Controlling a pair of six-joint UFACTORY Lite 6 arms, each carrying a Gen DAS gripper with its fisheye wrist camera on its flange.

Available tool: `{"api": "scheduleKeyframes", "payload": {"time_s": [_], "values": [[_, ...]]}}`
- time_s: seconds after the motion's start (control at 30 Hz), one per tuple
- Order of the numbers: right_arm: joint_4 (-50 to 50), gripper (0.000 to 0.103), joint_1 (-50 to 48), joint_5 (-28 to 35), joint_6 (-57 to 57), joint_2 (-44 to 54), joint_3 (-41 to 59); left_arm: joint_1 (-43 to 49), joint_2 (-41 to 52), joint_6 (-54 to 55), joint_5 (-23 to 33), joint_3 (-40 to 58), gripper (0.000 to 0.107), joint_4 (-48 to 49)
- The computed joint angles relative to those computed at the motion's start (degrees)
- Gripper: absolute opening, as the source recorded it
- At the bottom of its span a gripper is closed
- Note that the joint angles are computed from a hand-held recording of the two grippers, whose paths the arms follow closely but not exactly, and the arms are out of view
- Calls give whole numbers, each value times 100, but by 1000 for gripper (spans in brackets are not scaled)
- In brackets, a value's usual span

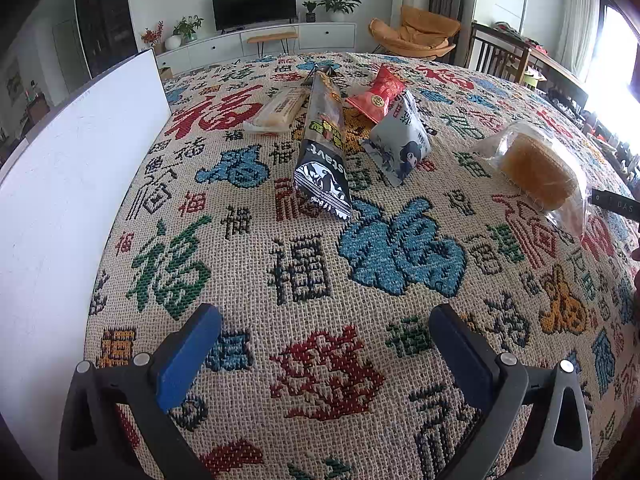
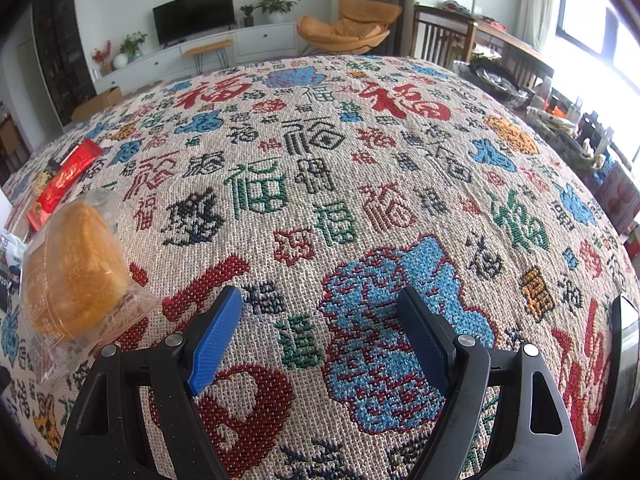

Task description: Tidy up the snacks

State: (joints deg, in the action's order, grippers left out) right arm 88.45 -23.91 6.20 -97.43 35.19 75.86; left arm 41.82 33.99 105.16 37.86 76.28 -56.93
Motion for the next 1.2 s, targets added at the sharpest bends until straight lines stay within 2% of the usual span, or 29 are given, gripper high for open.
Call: {"api": "scheduleKeyframes", "payload": {"time_s": [1.2], "values": [[139, 82, -2, 6, -136, -2, -13, 9, -1, 14, 11, 0, 103, 3]]}}
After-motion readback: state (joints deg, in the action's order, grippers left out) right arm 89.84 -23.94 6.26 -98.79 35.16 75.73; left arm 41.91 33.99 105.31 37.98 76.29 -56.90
